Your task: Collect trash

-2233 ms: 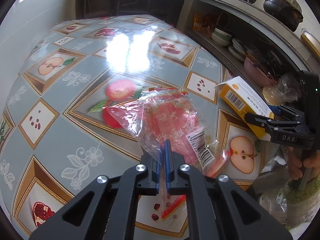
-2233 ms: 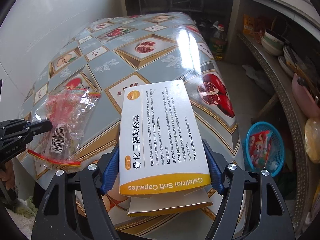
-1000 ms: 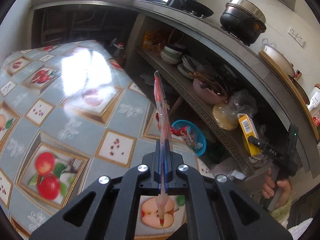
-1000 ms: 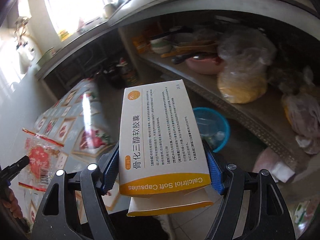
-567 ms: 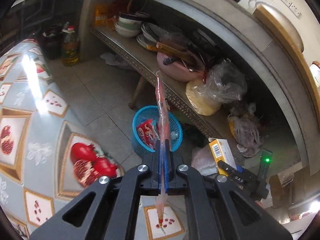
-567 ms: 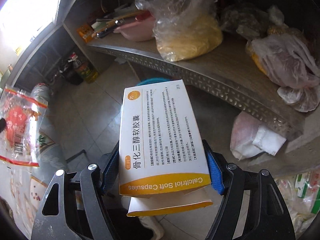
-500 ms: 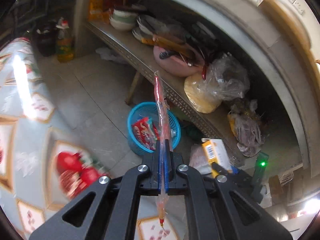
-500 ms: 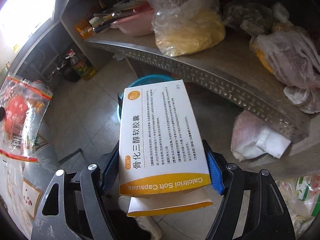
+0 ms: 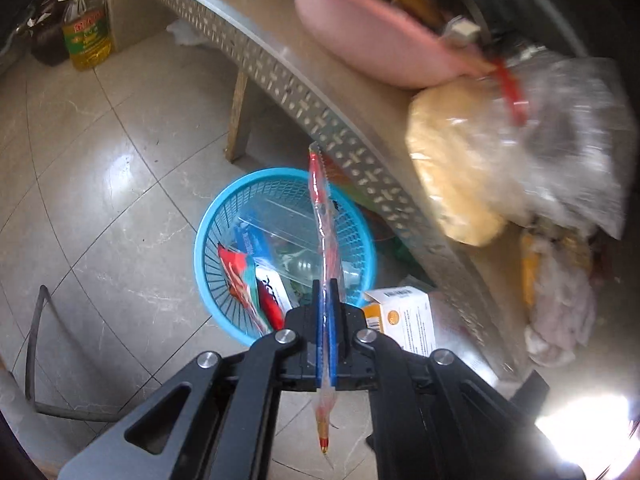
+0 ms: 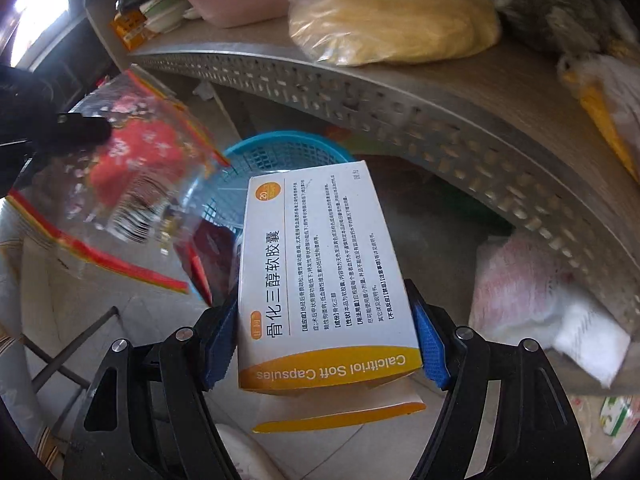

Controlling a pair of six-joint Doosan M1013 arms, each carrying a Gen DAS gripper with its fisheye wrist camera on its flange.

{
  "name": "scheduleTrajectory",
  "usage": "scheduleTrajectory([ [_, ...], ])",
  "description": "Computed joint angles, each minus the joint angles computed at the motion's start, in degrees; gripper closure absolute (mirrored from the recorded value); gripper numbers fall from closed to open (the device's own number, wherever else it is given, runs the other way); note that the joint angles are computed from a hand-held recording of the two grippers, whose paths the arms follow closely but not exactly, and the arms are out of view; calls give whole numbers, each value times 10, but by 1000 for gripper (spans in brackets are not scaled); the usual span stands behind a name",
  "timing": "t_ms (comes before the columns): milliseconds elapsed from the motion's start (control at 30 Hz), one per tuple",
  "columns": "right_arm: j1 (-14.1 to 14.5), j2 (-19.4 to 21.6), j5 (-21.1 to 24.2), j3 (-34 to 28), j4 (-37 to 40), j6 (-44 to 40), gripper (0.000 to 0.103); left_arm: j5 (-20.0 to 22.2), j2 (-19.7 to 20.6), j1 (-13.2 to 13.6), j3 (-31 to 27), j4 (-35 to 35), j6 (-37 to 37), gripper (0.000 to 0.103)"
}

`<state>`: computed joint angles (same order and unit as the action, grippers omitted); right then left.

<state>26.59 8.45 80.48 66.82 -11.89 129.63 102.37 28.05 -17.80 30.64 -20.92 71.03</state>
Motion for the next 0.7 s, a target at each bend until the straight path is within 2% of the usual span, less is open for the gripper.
scheduleTrajectory([
  [133, 0, 22, -25, -5, -12, -30, 29, -7, 16, 2, 5, 6, -32, 101],
  [167, -2, 28, -30, -5, -9, -42, 24, -6, 19, 3, 8, 11, -37, 99],
  [200, -2, 32, -33, -4, -6, -51, 21, -3, 21, 5, 13, 9, -45, 94],
  [233, -2, 35, -33, -3, -4, -59, 20, 4, 24, 8, 15, 3, -55, 85],
  [300, -3, 37, -34, 1, -2, -70, 20, 7, 23, 15, 29, -14, -79, 76],
  [433, -9, 20, -63, 25, 11, -55, 17, -1, 17, 26, 46, -35, -89, 63],
  [700, -18, -38, -115, 81, 15, 7, 16, -39, 1, 37, 54, -45, -65, 56],
])
